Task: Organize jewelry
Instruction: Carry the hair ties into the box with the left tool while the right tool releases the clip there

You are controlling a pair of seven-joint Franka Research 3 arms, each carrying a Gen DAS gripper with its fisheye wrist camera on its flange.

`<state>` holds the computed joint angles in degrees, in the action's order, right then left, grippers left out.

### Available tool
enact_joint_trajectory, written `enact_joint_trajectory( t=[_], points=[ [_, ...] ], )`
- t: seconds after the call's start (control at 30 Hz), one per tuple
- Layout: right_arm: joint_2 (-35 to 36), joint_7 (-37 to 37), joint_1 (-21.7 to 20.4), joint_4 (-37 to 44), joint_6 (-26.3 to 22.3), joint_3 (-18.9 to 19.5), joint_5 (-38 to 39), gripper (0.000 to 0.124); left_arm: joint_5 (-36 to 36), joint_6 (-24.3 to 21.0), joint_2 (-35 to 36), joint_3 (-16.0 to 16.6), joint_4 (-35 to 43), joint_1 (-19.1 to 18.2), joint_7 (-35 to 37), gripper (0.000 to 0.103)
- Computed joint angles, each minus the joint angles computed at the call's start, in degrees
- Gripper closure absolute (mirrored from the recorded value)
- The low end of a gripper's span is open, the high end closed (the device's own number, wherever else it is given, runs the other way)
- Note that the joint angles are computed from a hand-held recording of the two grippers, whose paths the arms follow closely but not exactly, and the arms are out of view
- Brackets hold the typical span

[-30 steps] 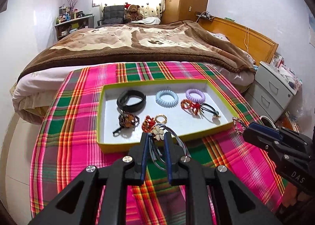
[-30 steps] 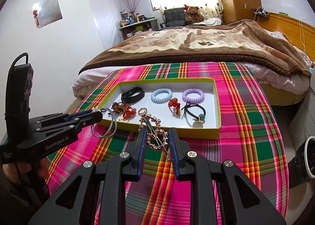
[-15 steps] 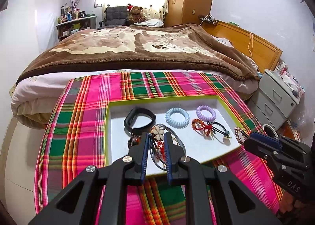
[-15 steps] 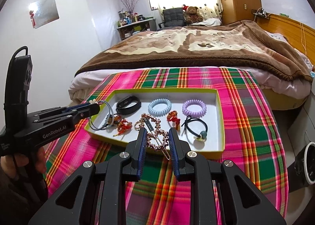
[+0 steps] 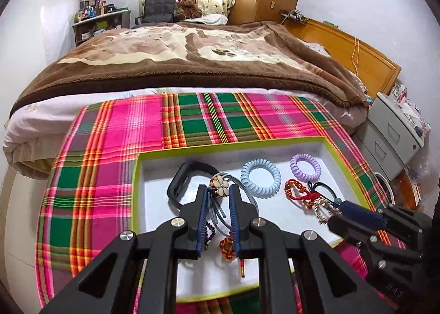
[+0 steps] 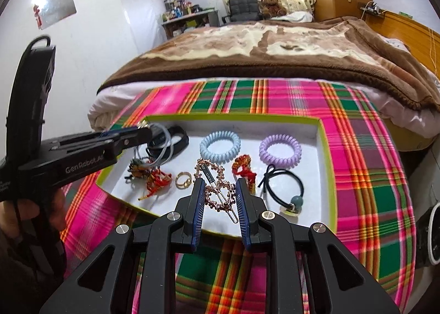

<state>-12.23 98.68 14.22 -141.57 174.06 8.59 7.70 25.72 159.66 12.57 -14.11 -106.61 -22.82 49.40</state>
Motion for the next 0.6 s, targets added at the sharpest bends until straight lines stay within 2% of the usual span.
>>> enact_joint_trajectory(
  t=[0.17, 0.4, 0.6],
  points=[
    [2.2, 0.1, 0.0, 1.6, -1.6, -0.2, -1.0, 0.101, -1.0, -1.7, 2.1, -0.2, 1.9, -0.2, 1.5, 0.087],
    [4.0, 6.3, -2.6, 2.8, -2.9, 1.4, -9.5, 0.101, -2.0, -2.2, 2.9, -0.2, 2.4, -0.3, 2.5, 0.086],
    [4.6, 7.0, -1.4, 3.2, -4.0, 0.3, -10.9, 0.101, -2.3, -3.1, 3.8, -0.1, 3.2, -0.5, 3.1, 0.086]
  ],
)
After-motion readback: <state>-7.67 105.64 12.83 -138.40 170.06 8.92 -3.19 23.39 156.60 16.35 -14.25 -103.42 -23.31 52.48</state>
